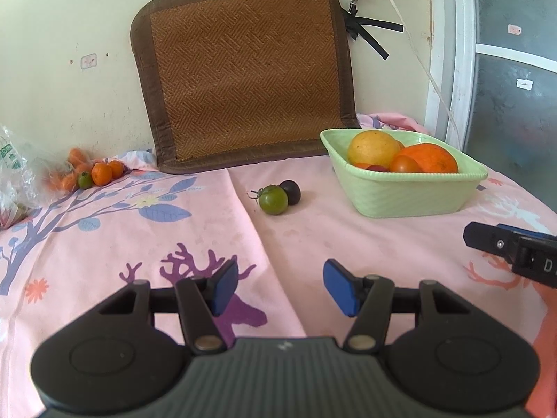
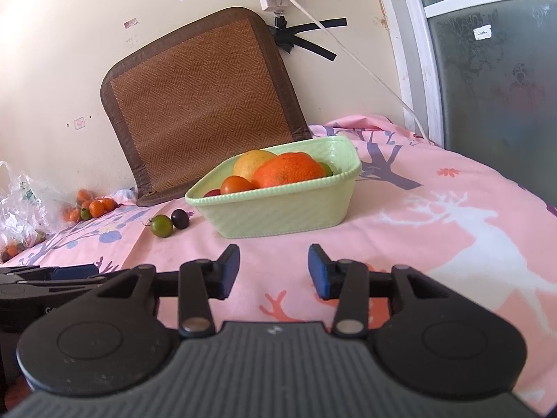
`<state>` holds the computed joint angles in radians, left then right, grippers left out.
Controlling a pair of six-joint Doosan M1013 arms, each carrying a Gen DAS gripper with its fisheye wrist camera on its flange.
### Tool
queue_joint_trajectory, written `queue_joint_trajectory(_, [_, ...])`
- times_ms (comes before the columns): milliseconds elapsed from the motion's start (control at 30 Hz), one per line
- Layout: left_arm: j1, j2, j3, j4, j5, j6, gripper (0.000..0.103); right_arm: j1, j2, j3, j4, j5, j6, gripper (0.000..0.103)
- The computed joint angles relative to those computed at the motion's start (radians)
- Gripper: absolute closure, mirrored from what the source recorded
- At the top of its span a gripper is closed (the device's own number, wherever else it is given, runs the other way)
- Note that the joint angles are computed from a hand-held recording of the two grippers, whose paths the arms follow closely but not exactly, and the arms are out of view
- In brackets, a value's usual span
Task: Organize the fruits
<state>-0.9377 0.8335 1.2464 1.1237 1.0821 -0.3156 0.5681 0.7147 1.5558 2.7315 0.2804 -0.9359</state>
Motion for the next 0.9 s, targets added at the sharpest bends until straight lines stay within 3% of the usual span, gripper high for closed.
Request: queue_joint_trajectory(900, [0.003, -0.001, 0.0, -0.009, -0.02, 0.025, 0.044, 0.001, -0.001, 0.001, 0.017, -0.002, -0.017, 0.056])
